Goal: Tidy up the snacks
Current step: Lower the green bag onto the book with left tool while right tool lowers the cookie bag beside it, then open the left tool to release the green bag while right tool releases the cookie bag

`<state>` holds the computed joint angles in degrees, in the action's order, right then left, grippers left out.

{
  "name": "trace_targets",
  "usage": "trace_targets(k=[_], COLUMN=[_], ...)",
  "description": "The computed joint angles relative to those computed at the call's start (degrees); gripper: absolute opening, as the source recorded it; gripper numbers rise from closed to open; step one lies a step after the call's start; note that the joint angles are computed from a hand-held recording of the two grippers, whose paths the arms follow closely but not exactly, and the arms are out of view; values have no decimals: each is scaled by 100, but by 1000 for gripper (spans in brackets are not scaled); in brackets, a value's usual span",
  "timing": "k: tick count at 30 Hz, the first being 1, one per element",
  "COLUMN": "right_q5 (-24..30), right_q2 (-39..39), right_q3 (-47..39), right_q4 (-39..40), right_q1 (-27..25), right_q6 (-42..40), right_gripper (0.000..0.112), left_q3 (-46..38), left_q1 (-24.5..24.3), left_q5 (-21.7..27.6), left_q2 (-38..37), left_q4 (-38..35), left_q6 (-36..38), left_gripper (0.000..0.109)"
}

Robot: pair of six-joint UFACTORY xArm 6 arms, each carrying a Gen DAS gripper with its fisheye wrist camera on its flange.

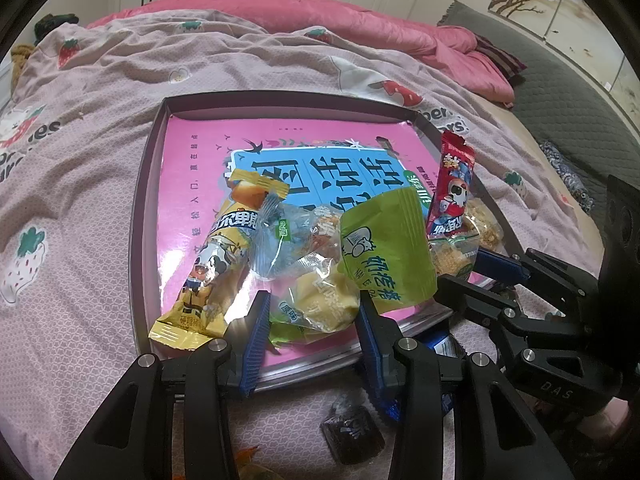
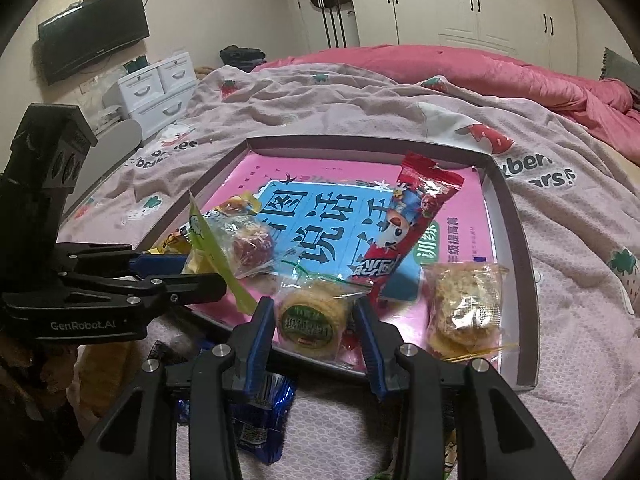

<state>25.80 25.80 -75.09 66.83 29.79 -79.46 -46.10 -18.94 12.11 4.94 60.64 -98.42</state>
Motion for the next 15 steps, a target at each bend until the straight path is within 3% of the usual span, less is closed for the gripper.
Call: trace_targets(k=[15], right_q5=[-111], right_q2=[-17], right_q3=[22], right_q4=[10], right_q1=[-13], right_q6=[26], right_gripper=[44], left_q3=[-7], left_q1=[4], left_q5=[-9], left_q2=[5], left_q4=[-20], left_q6=[21], left_gripper=[44])
